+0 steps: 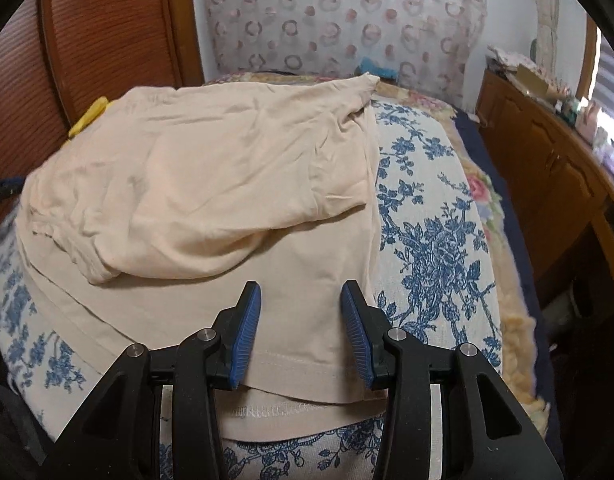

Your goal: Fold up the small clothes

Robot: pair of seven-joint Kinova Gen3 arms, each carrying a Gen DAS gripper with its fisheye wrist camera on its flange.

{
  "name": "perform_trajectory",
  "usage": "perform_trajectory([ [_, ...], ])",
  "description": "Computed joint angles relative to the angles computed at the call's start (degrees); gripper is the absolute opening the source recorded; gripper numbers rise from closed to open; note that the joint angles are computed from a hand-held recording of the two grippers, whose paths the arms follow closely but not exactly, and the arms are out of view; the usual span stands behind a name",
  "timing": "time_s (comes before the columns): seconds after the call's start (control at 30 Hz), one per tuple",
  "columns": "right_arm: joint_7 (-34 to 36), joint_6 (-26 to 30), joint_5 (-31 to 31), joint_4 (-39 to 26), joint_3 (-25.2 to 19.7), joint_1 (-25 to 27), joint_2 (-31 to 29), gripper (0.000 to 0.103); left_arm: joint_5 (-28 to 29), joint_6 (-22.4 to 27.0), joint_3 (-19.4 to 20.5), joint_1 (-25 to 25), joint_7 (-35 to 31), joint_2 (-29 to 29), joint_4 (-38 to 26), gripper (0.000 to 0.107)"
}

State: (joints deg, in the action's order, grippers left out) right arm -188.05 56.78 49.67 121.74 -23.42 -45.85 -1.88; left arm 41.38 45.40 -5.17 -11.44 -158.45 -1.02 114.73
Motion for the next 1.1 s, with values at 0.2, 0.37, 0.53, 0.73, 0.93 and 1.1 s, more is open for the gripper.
perform_trajectory([
  [0.2, -0.2, -0.3, 0.2, 0.0, 0.1, 0.0, 0.0, 0.042, 0.7, 2.0, -0.4, -0.4, -0.9, -0.3, 0.5, 0.004],
  [0.37, -0.2, -0.6, 0.2, 0.1, 0.1, 0.1, 0.0, 0.042, 3.0, 5.1, -4.2, -1.6, -0.6, -6.8, 2.5, 0.003],
  [0.53, -0.3, -0.6, 0.3, 0.1, 0.1, 0.1, 0.0, 0.042, 2.1, 9.4, -7.9, -2.4, 0.7, -9.2, 3.0, 0.003],
  [0.73, -0.4, -0.6, 0.3, 0.1, 0.1, 0.1, 0.0, 0.042, -0.4, 5.6, -5.9, -1.3, 4.2, -7.4, 3.9, 0.006],
  [0.93, -0.4, -0.6, 0.3, 0.2, 0.1, 0.2, -0.1, 0.042, 1.2, 4.3, -6.0, -0.9, 4.2, -6.8, 3.8, 0.046],
  [1.1, -0.5, -0.7, 0.3, 0.1, 0.0, 0.2, -0.1, 0.042, 2.2, 3.9, -4.8, -0.5, 6.4, -4.1, 1.7, 0.049],
])
